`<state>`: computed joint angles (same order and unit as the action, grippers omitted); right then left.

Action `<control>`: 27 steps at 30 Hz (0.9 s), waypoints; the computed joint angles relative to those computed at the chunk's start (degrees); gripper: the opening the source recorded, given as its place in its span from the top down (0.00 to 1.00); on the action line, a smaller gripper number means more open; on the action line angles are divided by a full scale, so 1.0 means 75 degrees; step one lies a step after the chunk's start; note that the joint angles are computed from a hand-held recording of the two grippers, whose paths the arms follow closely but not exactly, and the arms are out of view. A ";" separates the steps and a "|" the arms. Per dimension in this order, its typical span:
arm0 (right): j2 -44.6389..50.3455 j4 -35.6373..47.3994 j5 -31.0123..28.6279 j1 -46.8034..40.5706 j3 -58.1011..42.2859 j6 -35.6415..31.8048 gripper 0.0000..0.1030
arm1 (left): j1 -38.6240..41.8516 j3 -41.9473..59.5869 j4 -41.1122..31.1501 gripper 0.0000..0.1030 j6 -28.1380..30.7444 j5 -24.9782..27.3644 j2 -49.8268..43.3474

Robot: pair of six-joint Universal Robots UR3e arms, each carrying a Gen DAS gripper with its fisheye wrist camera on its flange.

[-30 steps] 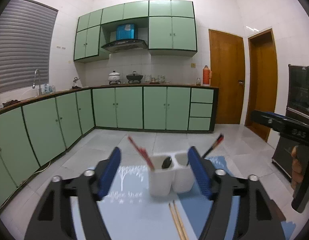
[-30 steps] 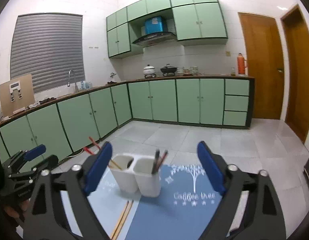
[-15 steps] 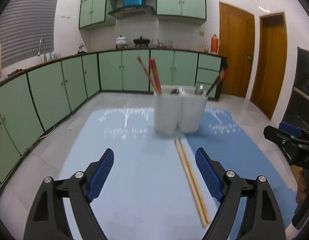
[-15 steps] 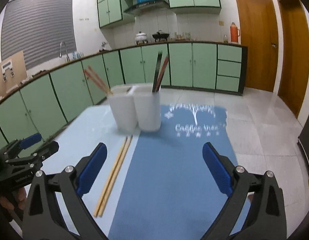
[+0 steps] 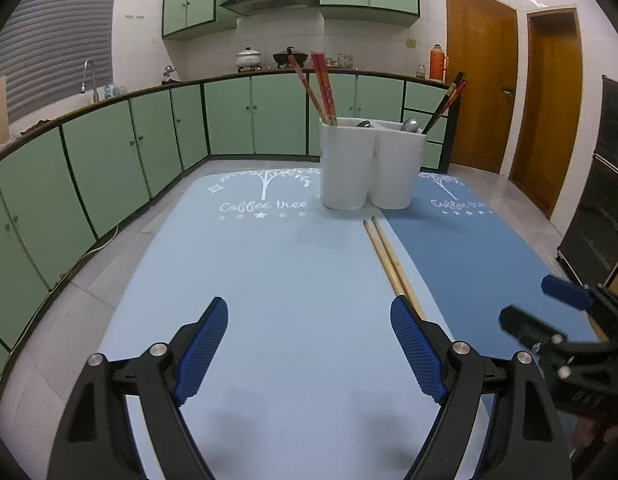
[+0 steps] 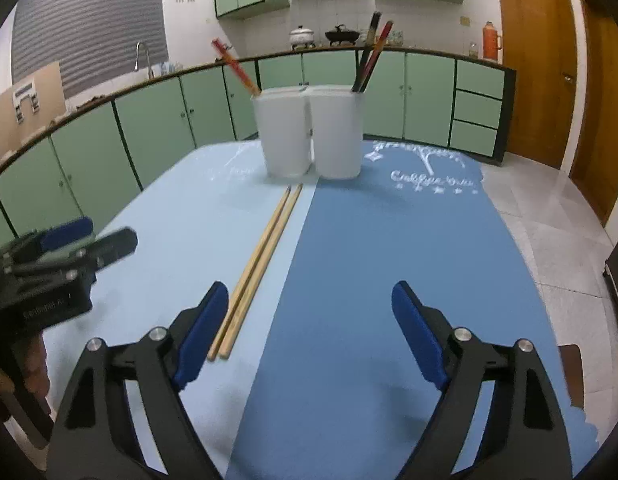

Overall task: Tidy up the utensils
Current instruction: 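Move both open tools back over the plain wooden chopsticks, then grasp a plain wooden chopstick with the right tool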

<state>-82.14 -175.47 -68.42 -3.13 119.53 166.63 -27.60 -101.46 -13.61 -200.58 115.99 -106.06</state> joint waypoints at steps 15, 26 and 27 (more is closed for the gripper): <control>0.0105 0.0444 -0.0392 0.0695 0.0138 -0.0380 0.47 | 0.0166 -0.0602 0.0265 0.21 -0.0100 0.0093 0.0355; 0.0354 0.0733 -0.0716 0.0927 -0.0108 -0.0539 0.51 | 0.0300 -0.0749 0.0304 0.21 -0.0208 -0.0035 0.0467; 0.0380 0.0743 -0.0735 0.0963 -0.0145 -0.0541 0.51 | 0.0310 -0.0752 0.0304 0.21 -0.0219 -0.0045 0.0468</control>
